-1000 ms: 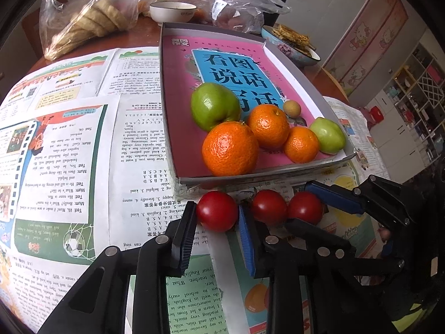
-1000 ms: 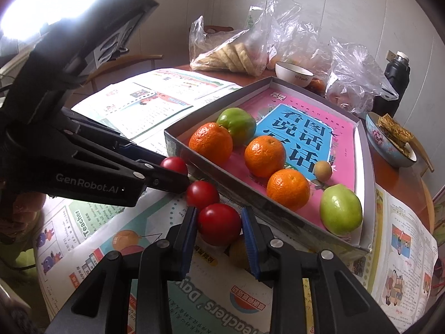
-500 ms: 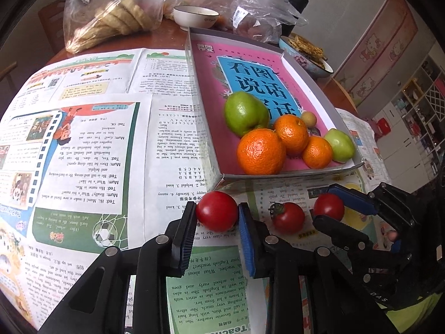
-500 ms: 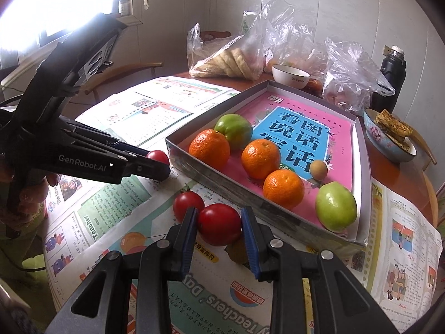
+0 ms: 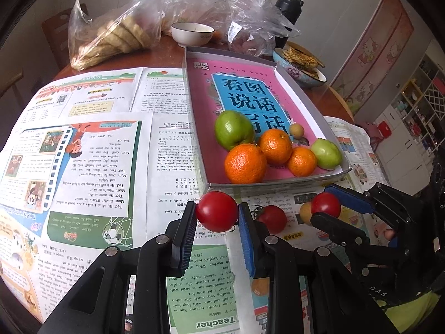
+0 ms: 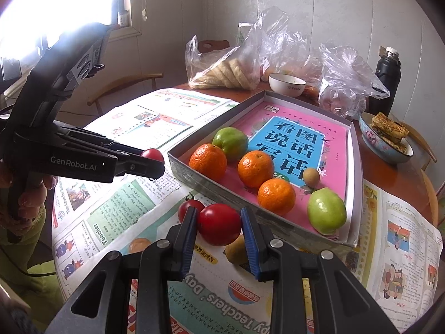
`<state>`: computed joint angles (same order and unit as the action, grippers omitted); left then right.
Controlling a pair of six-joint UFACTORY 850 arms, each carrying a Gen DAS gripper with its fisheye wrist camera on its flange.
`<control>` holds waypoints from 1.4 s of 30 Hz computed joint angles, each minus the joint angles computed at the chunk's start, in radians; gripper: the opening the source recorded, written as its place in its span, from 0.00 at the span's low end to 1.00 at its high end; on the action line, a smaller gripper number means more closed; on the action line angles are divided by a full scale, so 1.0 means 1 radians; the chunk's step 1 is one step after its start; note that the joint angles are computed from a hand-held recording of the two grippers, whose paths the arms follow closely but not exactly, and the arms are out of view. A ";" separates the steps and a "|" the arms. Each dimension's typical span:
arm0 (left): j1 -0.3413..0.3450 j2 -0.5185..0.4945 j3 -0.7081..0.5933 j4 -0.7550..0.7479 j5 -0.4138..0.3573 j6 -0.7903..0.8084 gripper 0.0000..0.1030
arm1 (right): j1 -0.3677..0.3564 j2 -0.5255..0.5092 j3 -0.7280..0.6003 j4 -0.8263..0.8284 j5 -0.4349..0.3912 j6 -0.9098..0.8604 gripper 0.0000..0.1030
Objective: Organize fruits
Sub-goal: 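Carry both held tomatoes up over the tray rim with both tools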
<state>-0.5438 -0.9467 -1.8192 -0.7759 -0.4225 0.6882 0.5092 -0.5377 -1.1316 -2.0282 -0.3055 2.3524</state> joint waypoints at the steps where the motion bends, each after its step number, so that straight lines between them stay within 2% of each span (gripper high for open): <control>1: -0.001 0.005 0.006 -0.004 0.003 0.005 0.30 | 0.000 0.004 0.003 -0.006 -0.003 0.007 0.32; 9: -0.020 0.021 0.009 -0.025 0.008 0.033 0.30 | -0.004 0.033 0.031 -0.044 -0.027 0.062 0.32; 20: -0.052 -0.004 -0.053 0.014 -0.012 0.009 0.30 | -0.022 0.071 0.072 -0.062 -0.066 0.110 0.32; 42: -0.094 -0.118 -0.268 0.172 -0.080 -0.132 0.30 | -0.070 0.141 0.157 -0.103 -0.144 0.244 0.32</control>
